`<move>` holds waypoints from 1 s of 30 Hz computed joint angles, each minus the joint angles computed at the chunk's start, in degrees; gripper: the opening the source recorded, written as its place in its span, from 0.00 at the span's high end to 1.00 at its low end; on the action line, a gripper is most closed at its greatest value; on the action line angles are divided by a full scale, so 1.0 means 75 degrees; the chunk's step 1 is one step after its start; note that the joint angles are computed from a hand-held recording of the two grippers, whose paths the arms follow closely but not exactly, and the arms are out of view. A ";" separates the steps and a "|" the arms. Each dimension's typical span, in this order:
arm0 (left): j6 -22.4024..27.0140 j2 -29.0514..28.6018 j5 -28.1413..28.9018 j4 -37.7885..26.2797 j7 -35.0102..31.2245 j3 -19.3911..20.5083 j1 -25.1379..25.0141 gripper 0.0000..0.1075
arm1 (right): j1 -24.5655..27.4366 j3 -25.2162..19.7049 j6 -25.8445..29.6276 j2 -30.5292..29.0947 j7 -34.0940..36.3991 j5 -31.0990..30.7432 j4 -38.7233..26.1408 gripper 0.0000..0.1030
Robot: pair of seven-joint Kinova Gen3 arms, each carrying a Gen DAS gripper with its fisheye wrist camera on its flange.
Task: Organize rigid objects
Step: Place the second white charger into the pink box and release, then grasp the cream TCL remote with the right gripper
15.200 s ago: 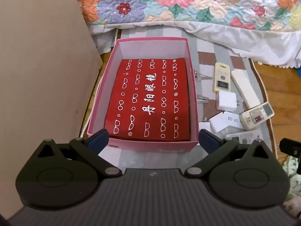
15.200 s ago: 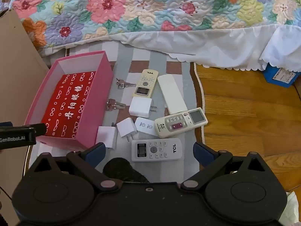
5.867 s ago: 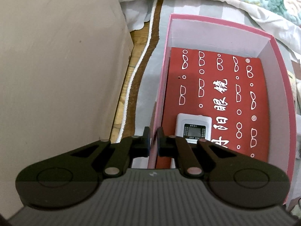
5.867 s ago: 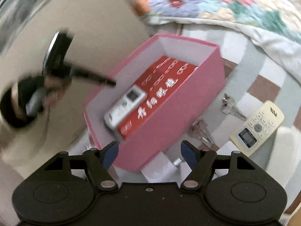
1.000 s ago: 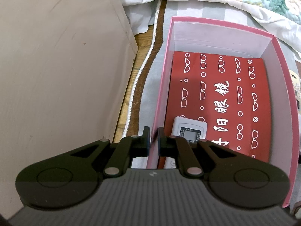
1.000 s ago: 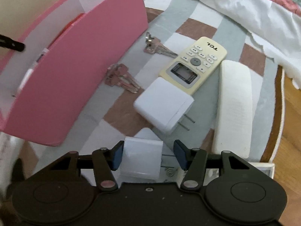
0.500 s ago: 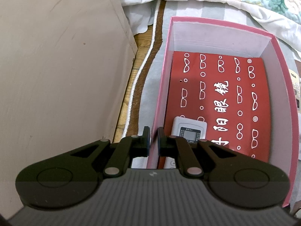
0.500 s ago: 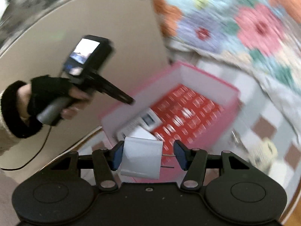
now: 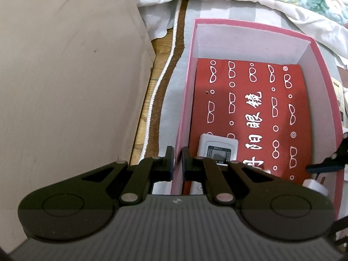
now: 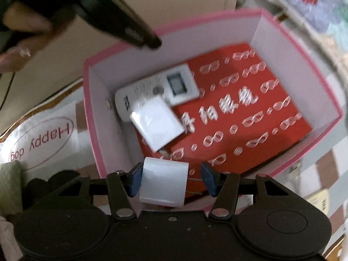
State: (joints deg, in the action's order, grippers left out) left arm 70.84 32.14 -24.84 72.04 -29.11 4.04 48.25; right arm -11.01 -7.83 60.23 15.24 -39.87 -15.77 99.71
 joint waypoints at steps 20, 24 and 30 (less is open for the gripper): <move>-0.0251 -0.0165 0.0140 0.0238 0.0197 0.0055 -0.0150 0.94 | 0.3003 0.1797 -0.0772 -0.1536 0.1882 -0.4397 0.1398 0.25; -0.0307 -0.0191 0.0141 0.0268 0.0284 0.0035 -0.0145 0.94 | 0.1692 0.3212 -0.0827 -0.1111 0.0640 -0.3635 0.1083 0.25; -0.0266 -0.0134 -0.0032 0.0245 0.0331 0.0011 -0.0025 0.95 | 0.2419 0.2542 -0.0665 -0.0256 -0.0833 -0.3360 0.0909 0.26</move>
State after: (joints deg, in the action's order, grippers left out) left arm 68.84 31.14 -25.07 73.88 -26.63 4.12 48.06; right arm 7.13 11.24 55.24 13.31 -46.12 -40.97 106.53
